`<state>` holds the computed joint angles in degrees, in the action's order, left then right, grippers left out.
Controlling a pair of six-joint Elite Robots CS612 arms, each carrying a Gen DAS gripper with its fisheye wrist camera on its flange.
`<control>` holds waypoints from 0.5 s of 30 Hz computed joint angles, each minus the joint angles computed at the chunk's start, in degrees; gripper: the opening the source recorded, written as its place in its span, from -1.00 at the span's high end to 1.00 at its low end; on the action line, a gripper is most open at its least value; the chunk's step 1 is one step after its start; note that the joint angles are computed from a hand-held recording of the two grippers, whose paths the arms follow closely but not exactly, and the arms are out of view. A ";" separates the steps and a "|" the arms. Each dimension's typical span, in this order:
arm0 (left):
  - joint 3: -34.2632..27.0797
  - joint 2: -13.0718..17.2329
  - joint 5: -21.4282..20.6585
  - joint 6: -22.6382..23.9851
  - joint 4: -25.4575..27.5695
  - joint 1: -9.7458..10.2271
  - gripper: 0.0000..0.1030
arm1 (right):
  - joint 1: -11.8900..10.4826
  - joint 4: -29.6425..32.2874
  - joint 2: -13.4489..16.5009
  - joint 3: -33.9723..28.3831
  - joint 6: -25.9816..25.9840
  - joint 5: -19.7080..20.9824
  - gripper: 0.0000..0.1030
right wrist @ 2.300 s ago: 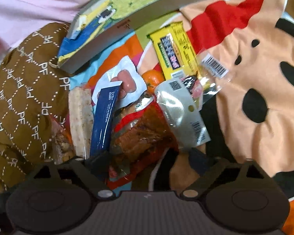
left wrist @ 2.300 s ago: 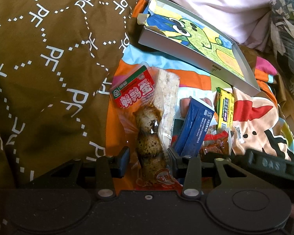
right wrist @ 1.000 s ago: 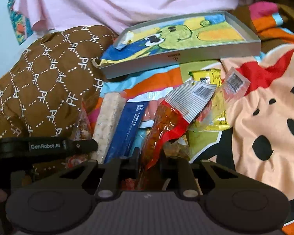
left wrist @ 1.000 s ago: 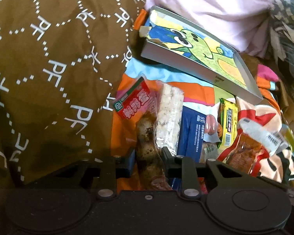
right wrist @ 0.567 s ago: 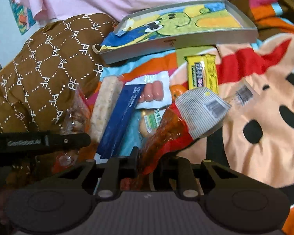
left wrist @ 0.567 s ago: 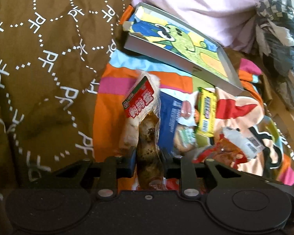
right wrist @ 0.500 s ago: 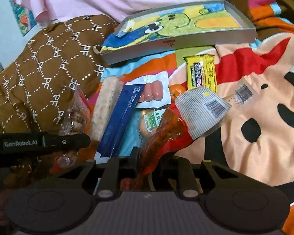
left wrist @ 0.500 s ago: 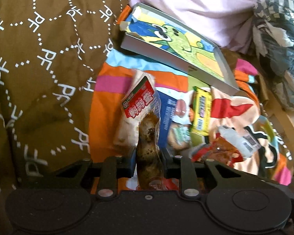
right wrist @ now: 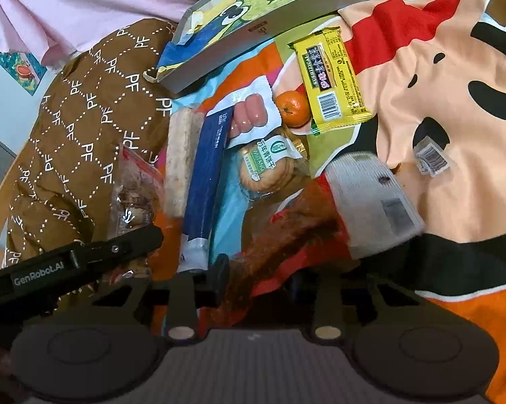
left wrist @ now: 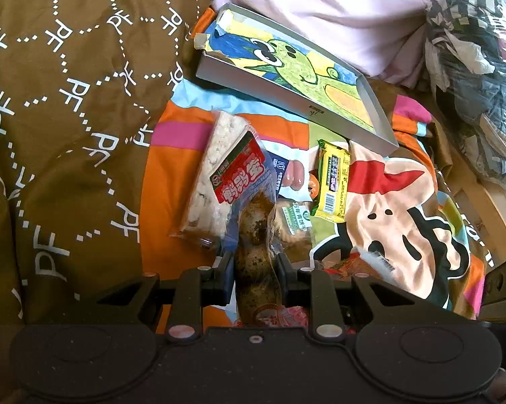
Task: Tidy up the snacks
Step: 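Close left gripper on quail egg bag while right gripper closes on red snack bag, then lift quail egg bag with left gripper while right gripper lifts red snack bag toward tray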
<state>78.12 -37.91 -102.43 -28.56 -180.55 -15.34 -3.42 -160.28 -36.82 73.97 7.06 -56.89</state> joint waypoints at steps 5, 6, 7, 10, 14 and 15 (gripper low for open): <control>0.35 -0.02 0.00 0.38 -1.47 -0.08 0.48 | 0.42 -4.58 -0.77 1.56 -3.87 -0.72 0.68; 0.39 0.00 -0.13 0.52 -1.84 -0.09 0.48 | 0.53 -5.81 -0.89 1.88 -5.14 -0.89 0.73; 0.40 0.04 -0.21 0.64 -2.16 -0.12 0.48 | 0.63 -6.68 -1.00 2.09 -6.19 -1.01 0.73; 0.47 0.12 -0.16 0.71 -3.16 -0.17 0.48 | 1.05 -10.02 -1.36 2.99 -9.41 -2.25 0.74; 0.43 0.23 0.05 -0.19 -3.96 -0.10 0.48 | 1.73 -14.12 -1.58 3.86 -12.99 -4.89 0.74; 0.42 0.27 0.09 -0.40 -4.24 -0.07 0.48 | 1.86 -15.13 -1.58 3.99 -13.63 -5.33 0.74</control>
<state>78.53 -37.64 -102.34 -28.96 -184.79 -15.41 -1.56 -175.42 -38.40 77.97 -6.58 -62.22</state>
